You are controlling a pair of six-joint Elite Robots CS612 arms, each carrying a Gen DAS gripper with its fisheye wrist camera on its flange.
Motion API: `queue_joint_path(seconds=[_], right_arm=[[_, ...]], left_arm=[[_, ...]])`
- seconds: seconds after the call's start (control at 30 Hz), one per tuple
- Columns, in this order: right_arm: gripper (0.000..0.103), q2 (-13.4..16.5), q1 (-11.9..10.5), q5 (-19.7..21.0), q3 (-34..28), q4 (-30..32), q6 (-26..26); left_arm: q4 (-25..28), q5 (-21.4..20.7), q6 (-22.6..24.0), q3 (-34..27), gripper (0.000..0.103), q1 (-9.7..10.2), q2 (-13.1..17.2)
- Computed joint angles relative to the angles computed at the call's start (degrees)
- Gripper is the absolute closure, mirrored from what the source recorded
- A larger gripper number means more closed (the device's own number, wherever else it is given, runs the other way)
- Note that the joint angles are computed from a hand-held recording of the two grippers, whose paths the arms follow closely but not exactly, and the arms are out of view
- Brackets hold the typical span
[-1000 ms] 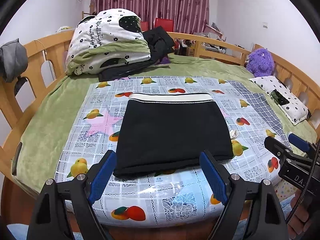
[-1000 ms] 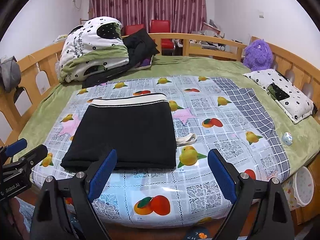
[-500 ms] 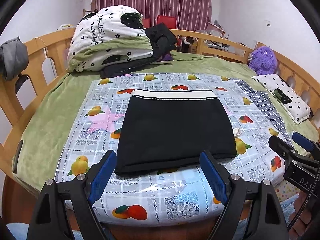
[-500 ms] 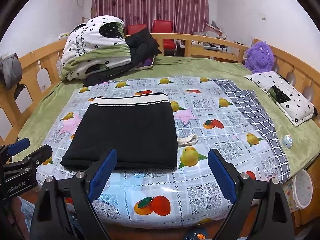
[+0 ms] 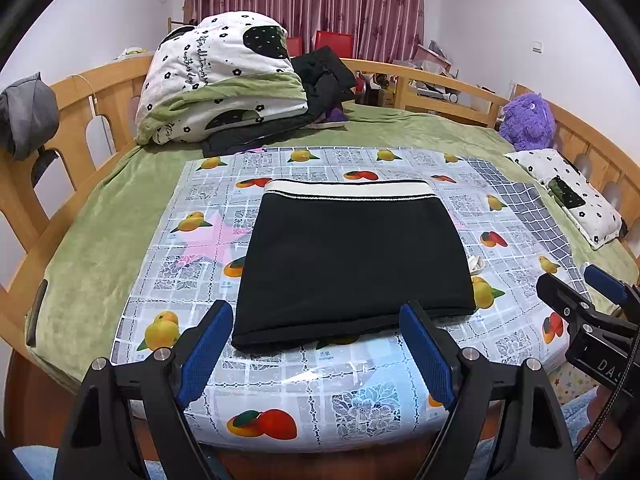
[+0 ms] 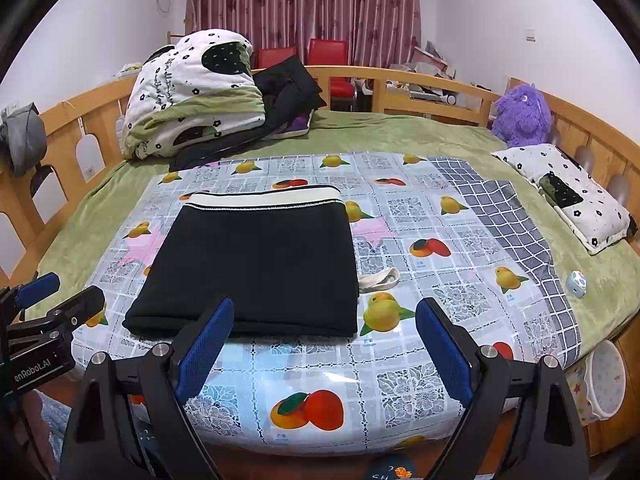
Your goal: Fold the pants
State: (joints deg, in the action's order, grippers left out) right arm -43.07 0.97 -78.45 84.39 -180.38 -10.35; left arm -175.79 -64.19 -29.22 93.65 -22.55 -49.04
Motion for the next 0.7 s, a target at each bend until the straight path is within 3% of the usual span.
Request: queue_joint_path(seconds=[0.7], right_arm=[[0.012, 0.01, -0.15, -0.06, -0.09, -0.19, 0.42]], left_arm=[[-0.71, 0.62, -0.4, 0.43, 0.018, -0.29, -0.19]])
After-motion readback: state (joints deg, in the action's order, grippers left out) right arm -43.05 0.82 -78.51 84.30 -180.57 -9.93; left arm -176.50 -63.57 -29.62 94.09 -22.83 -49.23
